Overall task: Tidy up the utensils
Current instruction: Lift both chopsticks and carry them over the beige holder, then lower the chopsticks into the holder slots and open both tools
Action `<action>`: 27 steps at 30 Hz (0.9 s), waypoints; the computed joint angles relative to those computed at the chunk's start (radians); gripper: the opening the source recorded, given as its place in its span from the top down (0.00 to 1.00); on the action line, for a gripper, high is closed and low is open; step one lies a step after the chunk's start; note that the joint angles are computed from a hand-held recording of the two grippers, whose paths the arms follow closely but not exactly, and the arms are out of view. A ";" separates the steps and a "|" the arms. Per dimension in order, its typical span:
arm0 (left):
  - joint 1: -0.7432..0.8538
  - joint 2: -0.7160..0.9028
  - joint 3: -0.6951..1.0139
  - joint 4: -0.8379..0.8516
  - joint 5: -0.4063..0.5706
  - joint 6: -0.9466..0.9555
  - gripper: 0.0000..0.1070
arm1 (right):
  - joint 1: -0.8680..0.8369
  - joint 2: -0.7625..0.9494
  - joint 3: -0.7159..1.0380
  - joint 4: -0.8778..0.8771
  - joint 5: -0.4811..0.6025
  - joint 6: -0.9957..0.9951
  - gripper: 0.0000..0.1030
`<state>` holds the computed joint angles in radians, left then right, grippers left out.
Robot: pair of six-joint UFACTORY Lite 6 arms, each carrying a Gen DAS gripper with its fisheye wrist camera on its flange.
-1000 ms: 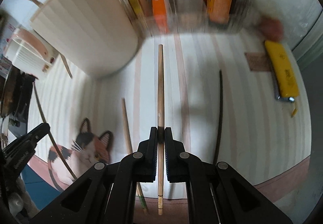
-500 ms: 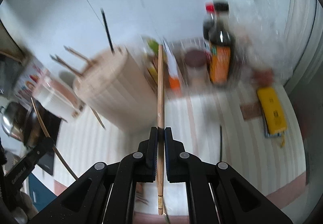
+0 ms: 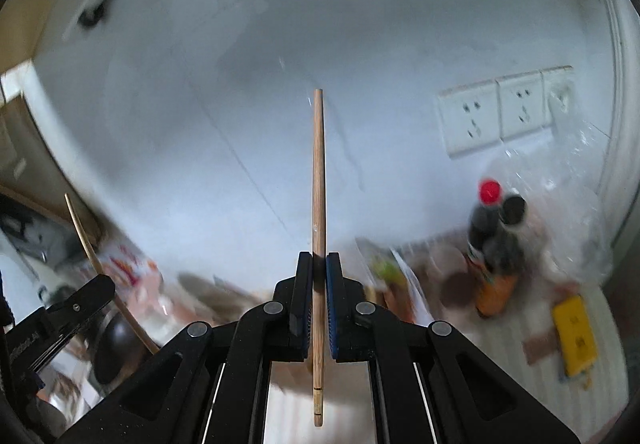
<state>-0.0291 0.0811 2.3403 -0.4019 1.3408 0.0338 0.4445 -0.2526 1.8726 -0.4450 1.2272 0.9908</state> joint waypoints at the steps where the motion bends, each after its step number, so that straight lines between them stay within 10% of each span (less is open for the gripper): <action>1: -0.026 0.060 0.065 0.033 -0.012 -0.031 0.96 | -0.033 0.021 0.007 0.015 -0.040 -0.009 0.94; 14: -0.147 0.116 -0.235 0.212 -0.377 -0.100 0.96 | -0.119 0.190 -0.133 -0.125 -0.421 0.073 0.94; 23: -0.115 0.142 -0.233 0.146 -0.284 -0.020 0.94 | -0.185 0.220 -0.178 0.095 -0.453 -0.160 0.92; 26: -0.103 0.121 -0.174 0.157 -0.214 0.000 0.80 | -0.175 0.195 -0.128 0.132 -0.376 -0.212 0.68; 27: -0.100 0.112 -0.170 0.164 -0.210 0.006 0.61 | -0.175 0.181 -0.114 0.144 -0.361 -0.221 0.60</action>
<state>-0.1289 0.1930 2.1702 -0.2383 1.1310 0.0399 0.2699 -0.0712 1.7590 -0.3011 0.8657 0.7697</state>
